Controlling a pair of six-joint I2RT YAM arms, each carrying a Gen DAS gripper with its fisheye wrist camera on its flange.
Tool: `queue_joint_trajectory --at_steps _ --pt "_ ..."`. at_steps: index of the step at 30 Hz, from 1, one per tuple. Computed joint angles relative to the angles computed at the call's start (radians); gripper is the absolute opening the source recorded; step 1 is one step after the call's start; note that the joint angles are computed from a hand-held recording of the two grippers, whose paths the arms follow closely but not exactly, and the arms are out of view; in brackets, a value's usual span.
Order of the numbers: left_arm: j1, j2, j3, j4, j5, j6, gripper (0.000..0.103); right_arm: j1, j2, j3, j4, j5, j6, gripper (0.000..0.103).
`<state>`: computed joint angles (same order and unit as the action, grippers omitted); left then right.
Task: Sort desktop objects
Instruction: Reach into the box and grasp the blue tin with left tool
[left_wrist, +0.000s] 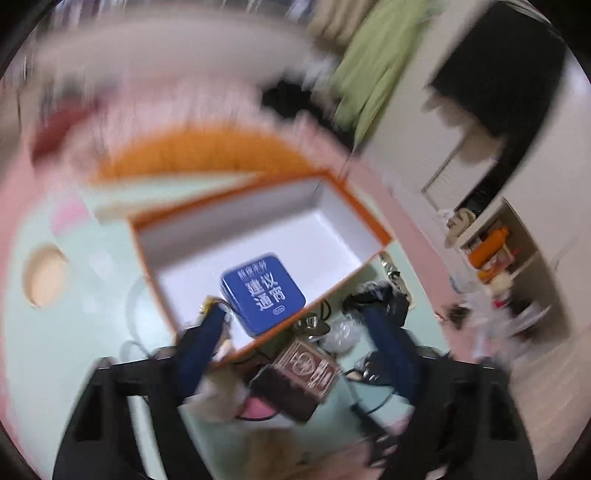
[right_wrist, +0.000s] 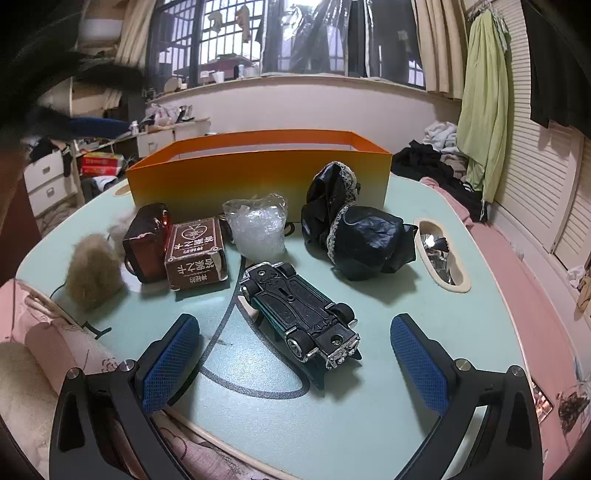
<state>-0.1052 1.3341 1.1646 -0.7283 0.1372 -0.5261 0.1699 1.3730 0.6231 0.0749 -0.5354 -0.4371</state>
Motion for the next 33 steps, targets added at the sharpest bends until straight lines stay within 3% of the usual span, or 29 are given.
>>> queue_joint_trajectory --at_steps 2,4,7,10,13,19,25,30,33 --pt "0.068 0.184 0.161 -0.122 0.077 -0.013 0.067 0.001 -0.001 -0.001 0.002 0.001 0.001 0.103" --pt "0.086 0.313 0.275 -0.206 0.088 -0.017 0.067 0.001 -0.002 -0.002 0.0 0.001 0.002 0.103" --pt "0.043 0.439 0.418 -0.304 -0.03 -0.027 0.07 -0.002 -0.006 -0.003 -0.001 -0.004 -0.002 0.103" --pt "0.0 0.535 0.533 -0.39 -0.08 -0.022 0.078 -0.001 -0.015 -0.01 -0.002 -0.004 -0.001 0.103" --pt "-0.036 0.602 0.619 -0.451 -0.136 -0.022 0.078 -0.002 -0.014 -0.009 -0.003 -0.004 -0.002 0.103" --pt "-0.075 0.596 0.632 -0.443 -0.172 -0.036 0.078 -0.003 -0.015 -0.009 -0.004 -0.005 -0.002 0.103" --pt "-0.059 0.692 0.706 -0.499 -0.063 -0.003 0.079 -0.004 -0.014 -0.009 -0.004 -0.006 -0.002 0.103" --pt "-0.093 0.688 0.676 -0.434 -0.181 0.027 0.071 -0.001 -0.025 -0.017 -0.006 -0.005 0.001 0.103" --pt "-0.096 0.63 0.577 -0.34 -0.167 0.041 0.069 0.003 -0.031 -0.022 -0.006 -0.003 0.004 0.103"
